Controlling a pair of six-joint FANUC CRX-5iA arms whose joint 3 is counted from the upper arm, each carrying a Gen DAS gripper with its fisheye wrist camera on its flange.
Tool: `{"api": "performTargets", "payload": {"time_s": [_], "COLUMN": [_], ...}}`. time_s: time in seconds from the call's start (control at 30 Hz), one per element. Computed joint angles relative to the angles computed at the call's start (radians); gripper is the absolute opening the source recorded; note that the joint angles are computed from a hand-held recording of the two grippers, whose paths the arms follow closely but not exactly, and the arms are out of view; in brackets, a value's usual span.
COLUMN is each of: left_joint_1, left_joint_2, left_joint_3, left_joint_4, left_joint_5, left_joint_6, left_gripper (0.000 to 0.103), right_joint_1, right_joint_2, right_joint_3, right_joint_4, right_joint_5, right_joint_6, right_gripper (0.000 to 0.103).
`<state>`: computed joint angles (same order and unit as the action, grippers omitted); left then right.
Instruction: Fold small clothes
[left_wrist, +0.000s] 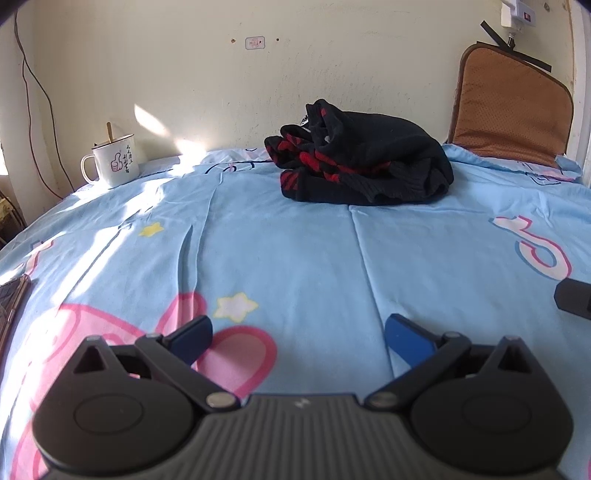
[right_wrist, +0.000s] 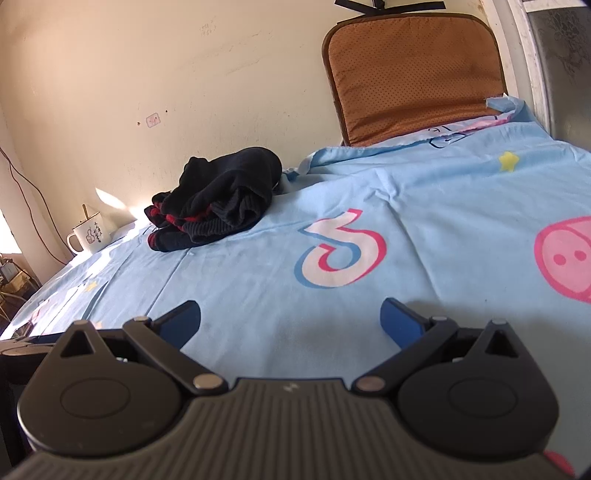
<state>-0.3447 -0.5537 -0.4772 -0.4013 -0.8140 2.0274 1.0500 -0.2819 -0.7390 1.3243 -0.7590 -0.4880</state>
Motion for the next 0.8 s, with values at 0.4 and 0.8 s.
{"api": "performTargets", "payload": {"time_s": [0.4, 0.8], "left_joint_1": [0.041, 0.049], "left_joint_2": [-0.010, -0.011], "left_joint_3": [-0.019, -0.022], "left_joint_4": [0.064, 0.078], "left_joint_5": [0.022, 0.027], "left_joint_6": [-0.049, -0.059], "left_gripper": [0.103, 0.103], "right_joint_1": [-0.001, -0.001], "right_joint_2": [0.001, 0.001], "right_joint_3": [0.000, -0.002], "right_joint_4": [0.003, 0.003], "right_joint_5": [0.002, 0.003], "right_joint_6": [-0.004, -0.004], "right_gripper": [0.103, 0.103]}}
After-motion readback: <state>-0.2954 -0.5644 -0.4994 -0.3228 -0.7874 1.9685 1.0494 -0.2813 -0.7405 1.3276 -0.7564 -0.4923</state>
